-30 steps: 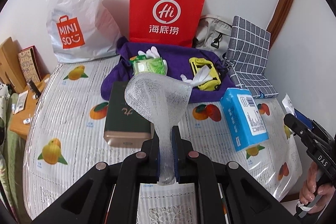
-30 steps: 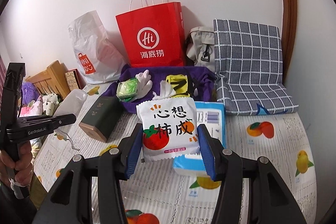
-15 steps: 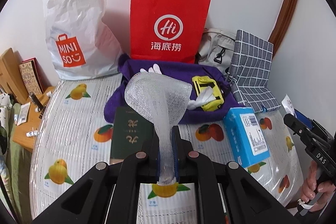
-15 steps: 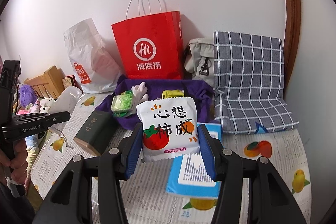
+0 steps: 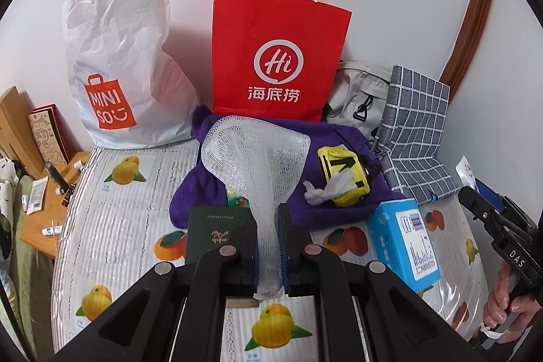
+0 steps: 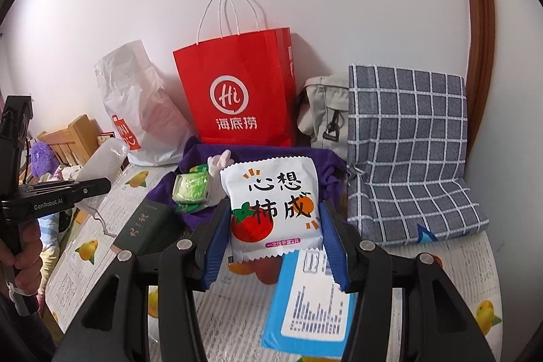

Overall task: Organize soft objects
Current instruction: 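Carry the mesh bag with the left gripper while the right carries the snack packet to the towel, then lower the snack packet onto the towel and open the right gripper while the left releases the mesh bag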

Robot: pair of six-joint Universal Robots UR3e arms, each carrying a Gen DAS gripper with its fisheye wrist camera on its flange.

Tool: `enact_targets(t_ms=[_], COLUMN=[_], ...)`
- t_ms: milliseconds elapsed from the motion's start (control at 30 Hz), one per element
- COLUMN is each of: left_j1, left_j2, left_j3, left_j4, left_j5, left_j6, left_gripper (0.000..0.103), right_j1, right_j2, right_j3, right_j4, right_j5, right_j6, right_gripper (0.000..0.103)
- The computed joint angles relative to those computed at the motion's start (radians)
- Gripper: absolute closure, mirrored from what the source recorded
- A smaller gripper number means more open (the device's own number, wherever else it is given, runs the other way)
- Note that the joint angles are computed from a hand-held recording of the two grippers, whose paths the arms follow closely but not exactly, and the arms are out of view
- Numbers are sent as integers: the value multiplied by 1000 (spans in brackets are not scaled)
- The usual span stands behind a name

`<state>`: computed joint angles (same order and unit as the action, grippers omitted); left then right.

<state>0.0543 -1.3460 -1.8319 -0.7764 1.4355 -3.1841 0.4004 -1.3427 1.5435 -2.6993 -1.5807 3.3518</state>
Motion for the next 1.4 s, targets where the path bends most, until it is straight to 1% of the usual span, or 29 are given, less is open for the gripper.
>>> enact_targets(t_ms=[300, 600, 733, 967, 1067, 1133, 1200, 1300, 1400], left_j1=[10, 36, 48, 51, 49, 46, 45, 43, 43], left_j2=[-87, -150, -170, -224, -248, -267, -295, -331, -364], left_j3=[81, 151, 178, 229, 245, 257, 274, 299, 321], left_j4=[17, 20, 18, 17, 22, 28, 34, 36, 45], left_j5=[6, 0, 2, 12, 15, 16, 16, 6, -8], left_j6=[4, 15, 20, 21, 22, 21, 20, 15, 12], left_gripper=[94, 94, 94, 94, 94, 94, 94, 94, 94], right_j1=[-10, -29, -35, -58, -68, -72, -74, -77, -86], right_j2=[91, 204, 259, 393, 438, 470, 512, 553, 584], right_j3=[-123, -304, -406, -627, -684, -713, -775, -833, -866], right_j4=[14, 72, 105, 171, 188, 200, 251, 289, 321], right_j5=[8, 34, 47, 115, 138, 144, 144, 134, 140], right_j6=[-13, -17, -18, 0, 7, 8, -1, -10, -10], right_gripper=[52, 52, 52, 52, 51, 51, 51, 51, 51])
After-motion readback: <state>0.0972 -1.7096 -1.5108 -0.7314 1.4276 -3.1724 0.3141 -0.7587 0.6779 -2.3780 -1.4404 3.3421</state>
